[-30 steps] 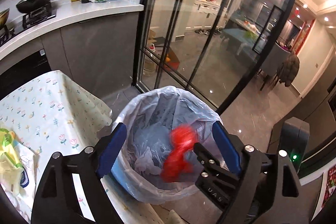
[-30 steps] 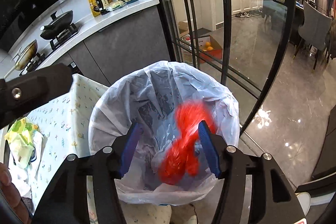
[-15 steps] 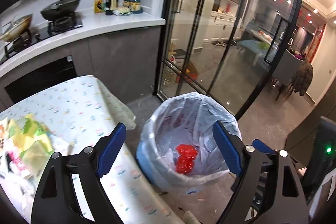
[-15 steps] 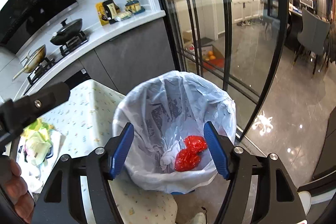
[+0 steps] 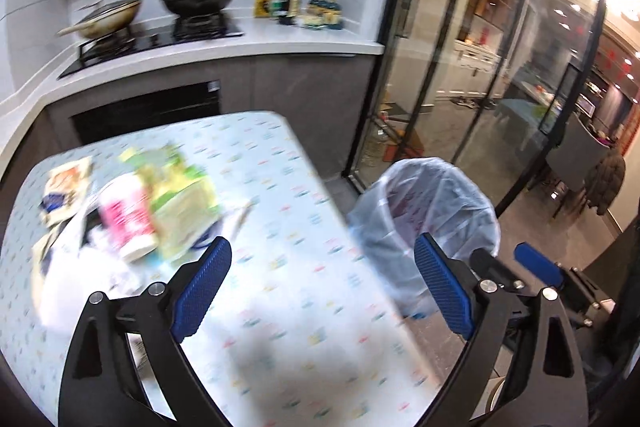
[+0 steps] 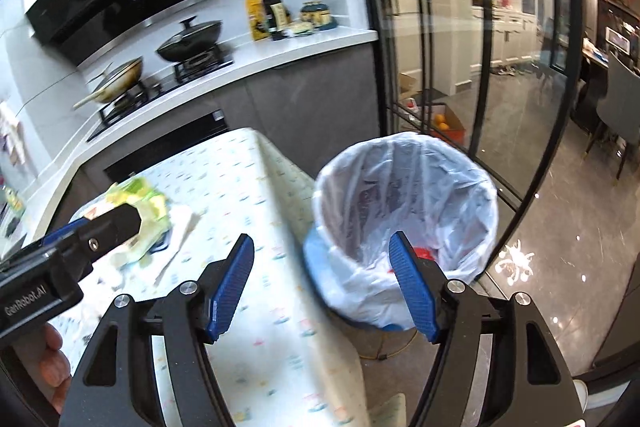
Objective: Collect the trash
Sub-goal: 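Grasp the white sponge with the left tool while the right tool grasps a tissue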
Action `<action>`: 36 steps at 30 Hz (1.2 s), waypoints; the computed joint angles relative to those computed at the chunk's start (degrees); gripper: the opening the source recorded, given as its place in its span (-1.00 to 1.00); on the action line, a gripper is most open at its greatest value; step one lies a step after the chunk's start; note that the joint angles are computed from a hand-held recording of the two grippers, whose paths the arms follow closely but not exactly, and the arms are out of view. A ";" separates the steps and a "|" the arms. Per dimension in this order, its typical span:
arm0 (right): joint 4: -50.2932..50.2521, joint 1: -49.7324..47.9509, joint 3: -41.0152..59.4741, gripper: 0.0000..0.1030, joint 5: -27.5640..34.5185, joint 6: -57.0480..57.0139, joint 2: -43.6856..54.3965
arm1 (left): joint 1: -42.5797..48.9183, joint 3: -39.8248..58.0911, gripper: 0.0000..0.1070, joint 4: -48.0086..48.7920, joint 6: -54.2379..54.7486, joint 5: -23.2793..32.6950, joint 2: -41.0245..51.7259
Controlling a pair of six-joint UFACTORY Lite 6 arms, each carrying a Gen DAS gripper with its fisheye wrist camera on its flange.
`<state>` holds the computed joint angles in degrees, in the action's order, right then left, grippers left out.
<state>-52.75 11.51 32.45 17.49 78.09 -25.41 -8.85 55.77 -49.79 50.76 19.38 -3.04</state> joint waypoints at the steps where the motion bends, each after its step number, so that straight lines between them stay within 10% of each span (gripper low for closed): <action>1: -1.17 2.08 0.12 0.31 1.12 2.09 -0.04 | 2.34 -1.02 0.67 -0.17 0.82 1.07 -0.96; 18: -10.76 33.02 17.85 0.31 11.34 25.53 24.07 | 41.42 -1.99 0.69 -8.85 29.70 15.74 3.63; 36: 1.24 39.75 53.04 0.24 9.88 10.84 59.13 | 54.21 12.13 0.73 -9.08 41.37 19.62 23.12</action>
<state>-51.51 51.26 85.49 27.36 88.93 33.71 45.37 67.90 -58.86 92.12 39.00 20.08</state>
